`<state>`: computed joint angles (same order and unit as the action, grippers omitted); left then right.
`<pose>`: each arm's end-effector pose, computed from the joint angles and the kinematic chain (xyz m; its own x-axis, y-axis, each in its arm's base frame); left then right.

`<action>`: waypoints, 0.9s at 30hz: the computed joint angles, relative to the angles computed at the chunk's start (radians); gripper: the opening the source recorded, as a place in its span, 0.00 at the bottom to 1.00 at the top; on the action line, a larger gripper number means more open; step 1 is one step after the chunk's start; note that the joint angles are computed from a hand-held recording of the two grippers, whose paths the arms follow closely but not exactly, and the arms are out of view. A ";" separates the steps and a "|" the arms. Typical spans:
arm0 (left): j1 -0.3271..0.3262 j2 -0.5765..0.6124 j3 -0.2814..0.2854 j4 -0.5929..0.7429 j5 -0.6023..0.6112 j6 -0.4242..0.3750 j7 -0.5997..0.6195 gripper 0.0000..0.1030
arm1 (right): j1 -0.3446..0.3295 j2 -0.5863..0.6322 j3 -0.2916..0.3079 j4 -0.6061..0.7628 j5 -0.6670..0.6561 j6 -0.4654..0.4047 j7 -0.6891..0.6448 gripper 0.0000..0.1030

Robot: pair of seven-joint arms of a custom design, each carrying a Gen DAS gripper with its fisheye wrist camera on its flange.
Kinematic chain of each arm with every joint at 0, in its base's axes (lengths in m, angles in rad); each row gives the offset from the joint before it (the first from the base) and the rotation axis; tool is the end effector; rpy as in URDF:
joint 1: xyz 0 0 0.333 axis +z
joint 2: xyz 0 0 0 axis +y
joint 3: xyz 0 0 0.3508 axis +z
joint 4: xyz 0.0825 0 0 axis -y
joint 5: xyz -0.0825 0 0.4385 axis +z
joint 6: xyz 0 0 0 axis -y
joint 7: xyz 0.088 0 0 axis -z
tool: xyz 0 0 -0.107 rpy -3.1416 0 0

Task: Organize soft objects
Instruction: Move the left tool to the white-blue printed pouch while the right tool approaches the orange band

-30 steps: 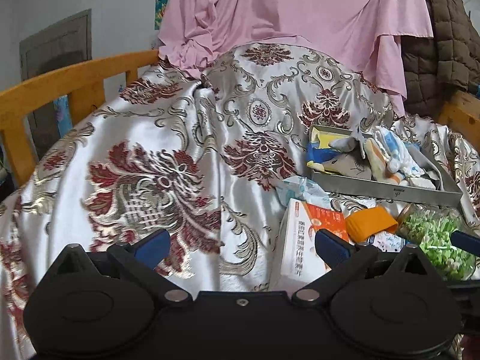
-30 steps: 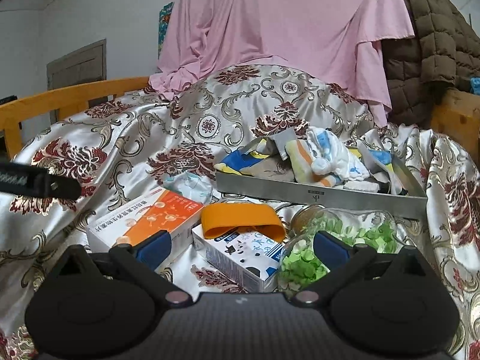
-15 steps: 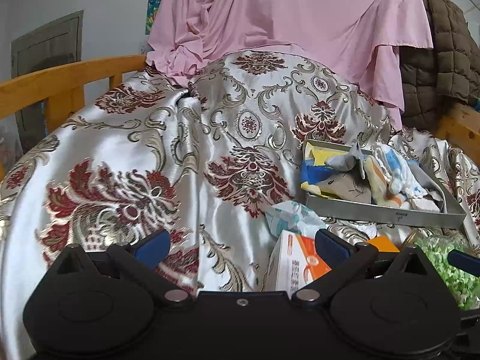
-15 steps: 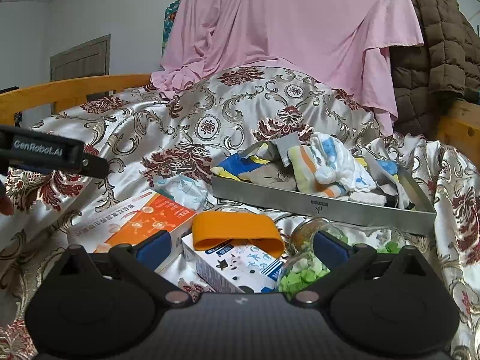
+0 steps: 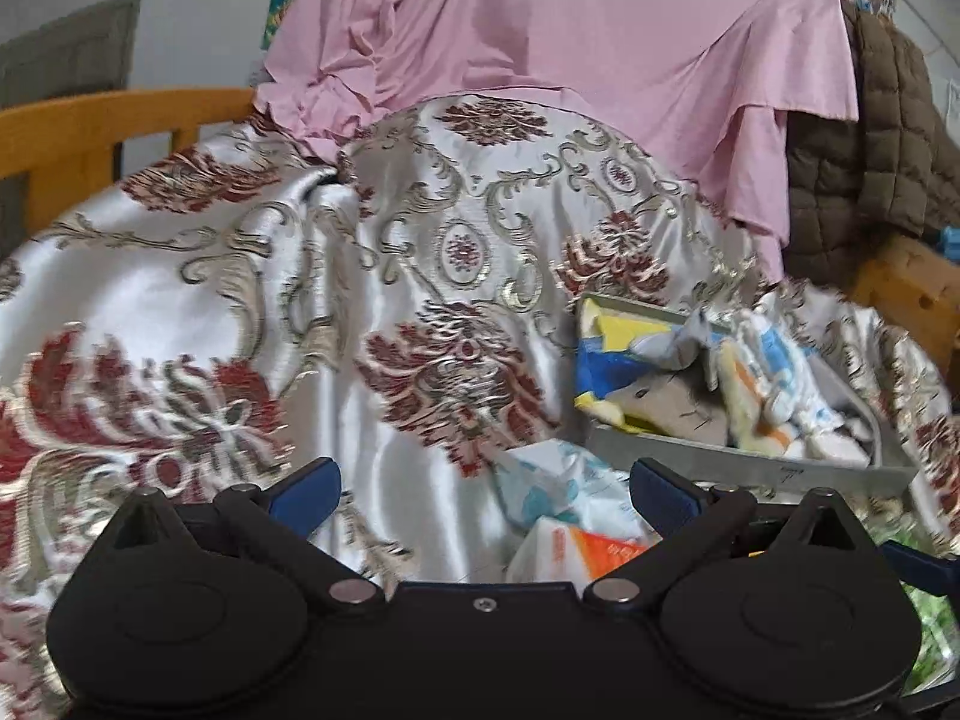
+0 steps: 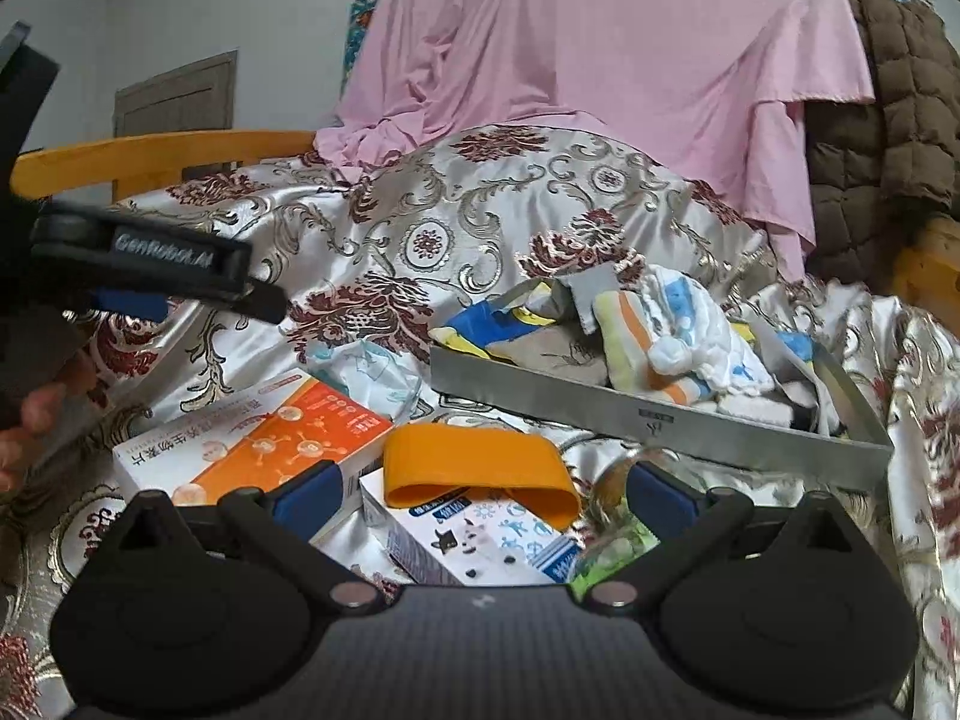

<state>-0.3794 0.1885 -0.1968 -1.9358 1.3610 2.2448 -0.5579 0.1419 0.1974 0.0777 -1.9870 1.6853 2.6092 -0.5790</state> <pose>0.5843 -0.3394 0.4268 0.5338 -0.8207 0.2038 -0.3258 -0.4220 -0.8460 0.6552 0.1224 0.3950 0.7673 -0.6298 0.1209 -0.1978 -0.4118 -0.8895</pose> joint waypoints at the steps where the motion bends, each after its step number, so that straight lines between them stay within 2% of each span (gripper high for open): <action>1: 0.008 0.001 0.005 0.000 0.014 0.032 -0.007 0.99 | 0.002 0.004 0.001 0.007 -0.003 -0.001 -0.016 1.00; 5: 0.037 0.013 0.023 0.013 0.060 0.149 -0.018 0.99 | 0.011 0.030 0.010 0.053 -0.007 0.017 -0.083 1.00; 10: 0.065 0.046 0.046 0.040 0.059 0.251 -0.038 0.99 | 0.019 0.073 0.018 0.115 -0.188 0.026 0.032 1.00; 15: 0.092 0.069 0.070 0.053 0.037 0.356 -0.068 0.99 | 0.011 0.099 0.036 0.148 -0.287 0.037 0.071 0.99; 19: 0.100 0.090 0.082 0.069 0.005 0.398 -0.045 0.99 | 0.003 0.114 0.043 0.165 -0.374 0.023 0.177 0.99; 27: 0.111 0.142 0.099 0.118 -0.108 0.473 0.089 0.92 | -0.002 0.135 0.066 0.174 -0.421 0.069 0.199 0.98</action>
